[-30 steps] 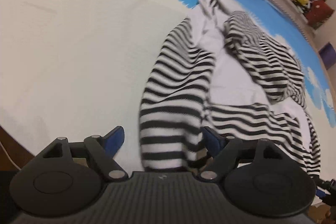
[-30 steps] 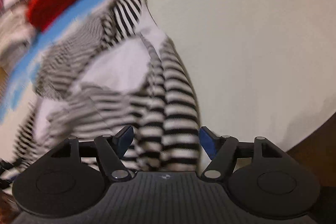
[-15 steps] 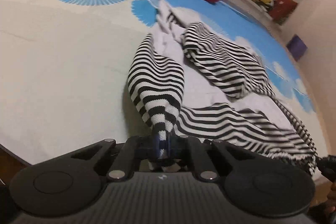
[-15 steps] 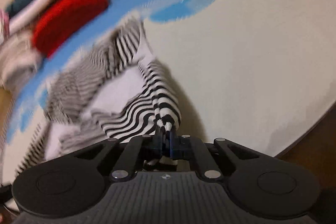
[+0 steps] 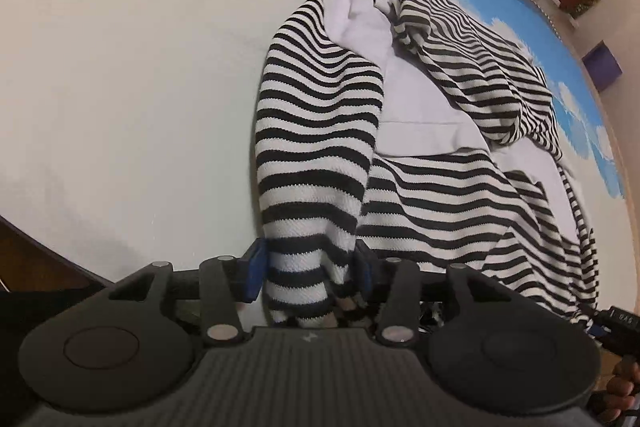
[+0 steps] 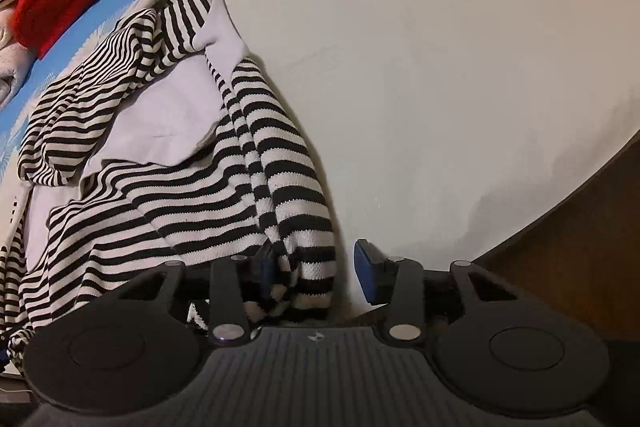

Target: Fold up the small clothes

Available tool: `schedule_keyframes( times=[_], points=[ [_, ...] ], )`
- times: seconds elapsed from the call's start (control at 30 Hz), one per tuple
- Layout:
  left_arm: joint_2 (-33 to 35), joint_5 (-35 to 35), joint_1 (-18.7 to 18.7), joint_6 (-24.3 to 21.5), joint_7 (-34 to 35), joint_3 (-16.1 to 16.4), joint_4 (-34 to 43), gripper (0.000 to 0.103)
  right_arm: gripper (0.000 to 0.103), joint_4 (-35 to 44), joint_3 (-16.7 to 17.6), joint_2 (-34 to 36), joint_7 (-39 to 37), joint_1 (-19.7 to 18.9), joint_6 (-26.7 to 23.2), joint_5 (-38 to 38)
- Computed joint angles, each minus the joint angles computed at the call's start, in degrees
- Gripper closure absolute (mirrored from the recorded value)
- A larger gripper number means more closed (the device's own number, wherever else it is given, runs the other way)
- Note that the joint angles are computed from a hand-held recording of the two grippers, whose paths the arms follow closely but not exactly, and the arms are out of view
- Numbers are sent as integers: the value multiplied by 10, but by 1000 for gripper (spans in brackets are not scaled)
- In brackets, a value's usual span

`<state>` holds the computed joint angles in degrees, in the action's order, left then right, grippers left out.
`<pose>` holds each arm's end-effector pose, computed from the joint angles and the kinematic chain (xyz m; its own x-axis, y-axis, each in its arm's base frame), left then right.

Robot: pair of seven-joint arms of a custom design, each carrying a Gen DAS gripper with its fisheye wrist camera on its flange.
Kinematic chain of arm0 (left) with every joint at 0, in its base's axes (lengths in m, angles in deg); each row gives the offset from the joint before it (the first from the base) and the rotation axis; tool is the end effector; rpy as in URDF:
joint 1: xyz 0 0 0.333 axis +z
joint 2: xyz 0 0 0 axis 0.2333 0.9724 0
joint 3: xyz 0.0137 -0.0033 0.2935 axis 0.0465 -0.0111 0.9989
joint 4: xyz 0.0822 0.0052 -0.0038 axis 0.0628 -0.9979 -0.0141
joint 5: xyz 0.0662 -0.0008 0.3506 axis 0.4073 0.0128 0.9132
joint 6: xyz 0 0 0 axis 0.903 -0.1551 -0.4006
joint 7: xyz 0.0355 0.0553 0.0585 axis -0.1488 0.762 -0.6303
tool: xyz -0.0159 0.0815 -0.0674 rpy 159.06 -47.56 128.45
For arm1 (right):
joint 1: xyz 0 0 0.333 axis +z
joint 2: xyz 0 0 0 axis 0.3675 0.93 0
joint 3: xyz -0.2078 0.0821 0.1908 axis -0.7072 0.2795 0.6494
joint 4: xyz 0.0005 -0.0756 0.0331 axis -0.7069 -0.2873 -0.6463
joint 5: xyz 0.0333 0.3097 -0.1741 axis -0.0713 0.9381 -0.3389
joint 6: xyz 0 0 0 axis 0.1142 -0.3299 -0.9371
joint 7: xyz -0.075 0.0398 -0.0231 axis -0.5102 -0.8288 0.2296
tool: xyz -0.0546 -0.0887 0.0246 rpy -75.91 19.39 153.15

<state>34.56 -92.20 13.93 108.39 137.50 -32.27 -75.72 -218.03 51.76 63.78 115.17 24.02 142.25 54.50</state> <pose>0.6609 -0.1336 0.2825 0.0100 -0.9381 0.3462 -0.9196 -0.1446 -0.3652 0.5360 -0.0403 0.2999 -0.5173 -0.8206 -0.2429 -0.6991 0.5689 -0.4331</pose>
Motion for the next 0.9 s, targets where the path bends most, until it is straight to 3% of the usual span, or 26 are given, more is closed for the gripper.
schedule_keyframes(
  times=[0.03, 0.07, 0.1, 0.13, 0.17, 0.2, 0.27, 0.37, 0.47, 0.53, 0.6, 0.67, 0.77, 0.9],
  points=[
    [0, 2, -1, 3, 2, 0, -2, 61, 61, -1, -11, -1, 4, 11, 1, -7],
    [-1, 2, 2, 5, 10, -4, -4, 76, 69, -3, -7, -2, 2, 8, 5, -11],
    [0, 1, 5, 9, 17, -8, -6, 85, 82, -5, 17, -1, -15, -13, 12, 3],
    [-1, -1, 9, 16, 30, -16, -9, 93, 88, -7, 61, -2, -46, -52, 21, 30],
    [-3, 1, 8, 24, 36, -16, -12, 95, 96, -10, 89, -4, -78, -75, 31, 59],
    [-8, 5, 6, 35, 44, -15, -19, 95, 97, -13, 98, -6, -95, -80, 40, 72],
    [-17, 6, 8, 55, 57, -21, -33, 95, 97, -20, 76, -11, -88, -58, 58, 57],
    [-30, -5, 27, 92, 87, -45, -55, 95, 98, -35, 89, -22, -92, -68, 93, 69],
    [-47, -15, 46, 122, 113, -69, -76, 96, 98, -54, 137, -36, -83, -117, 131, 59],
    [-57, -28, 69, 136, 134, -96, -87, 96, 98, -68, 196, -46, -50, -185, 159, 19],
    [-70, -44, 94, 144, 156, -123, -94, 96, 98, -89, 263, -64, 21, -273, 195, -69],
    [-84, -68, 122, 141, 176, -153, -97, 96, 98, -103, 288, -83, 89, -321, 227, -160],
    [-108, -125, 180, 135, 237, -215, -107, 96, 98, -116, 282, -119, 183, -351, 258, -270],
    [-159, -226, 272, 120, 344, -311, -144, 96, 98, -152, 243, -175, 252, -343, 312, -348]
  ],
)
